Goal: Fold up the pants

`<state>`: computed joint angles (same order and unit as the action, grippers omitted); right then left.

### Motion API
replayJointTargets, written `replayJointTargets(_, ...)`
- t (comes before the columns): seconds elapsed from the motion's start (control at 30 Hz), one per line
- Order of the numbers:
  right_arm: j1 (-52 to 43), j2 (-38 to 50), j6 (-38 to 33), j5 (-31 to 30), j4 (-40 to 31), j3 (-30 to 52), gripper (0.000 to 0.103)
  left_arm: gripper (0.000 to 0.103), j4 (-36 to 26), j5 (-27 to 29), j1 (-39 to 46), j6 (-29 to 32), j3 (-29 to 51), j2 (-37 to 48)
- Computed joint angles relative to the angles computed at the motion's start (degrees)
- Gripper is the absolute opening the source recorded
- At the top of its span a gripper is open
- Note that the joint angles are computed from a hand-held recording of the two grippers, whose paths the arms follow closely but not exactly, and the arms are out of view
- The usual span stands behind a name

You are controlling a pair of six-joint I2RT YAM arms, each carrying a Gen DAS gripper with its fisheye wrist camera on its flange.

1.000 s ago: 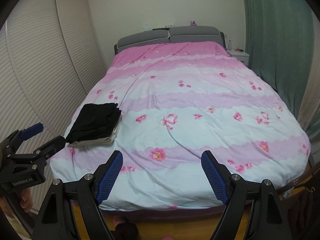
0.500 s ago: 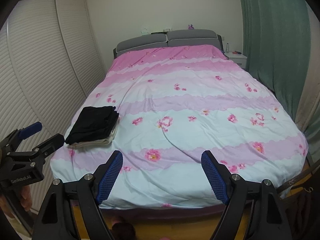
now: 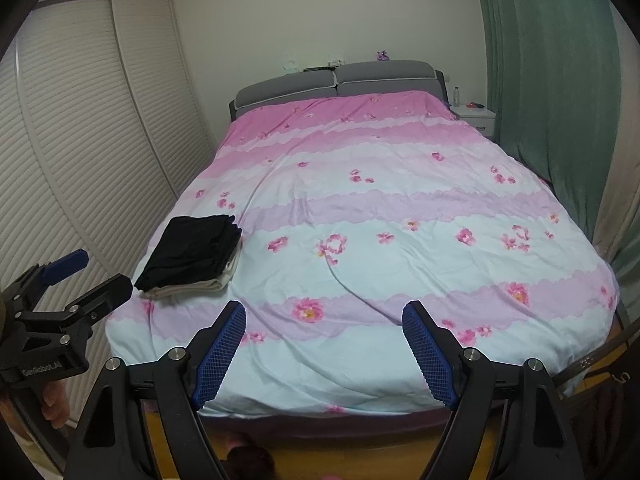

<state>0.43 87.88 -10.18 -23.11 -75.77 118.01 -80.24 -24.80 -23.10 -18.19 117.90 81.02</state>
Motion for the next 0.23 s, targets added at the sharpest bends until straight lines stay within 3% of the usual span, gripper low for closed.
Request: replayJointTargets(0.23, 0.4, -0.7, 0.4, 0.5, 0.2, -0.8, 0.081, 0.103, -0.2, 0.0, 0.0, -1.5, 0.4, 0.1)
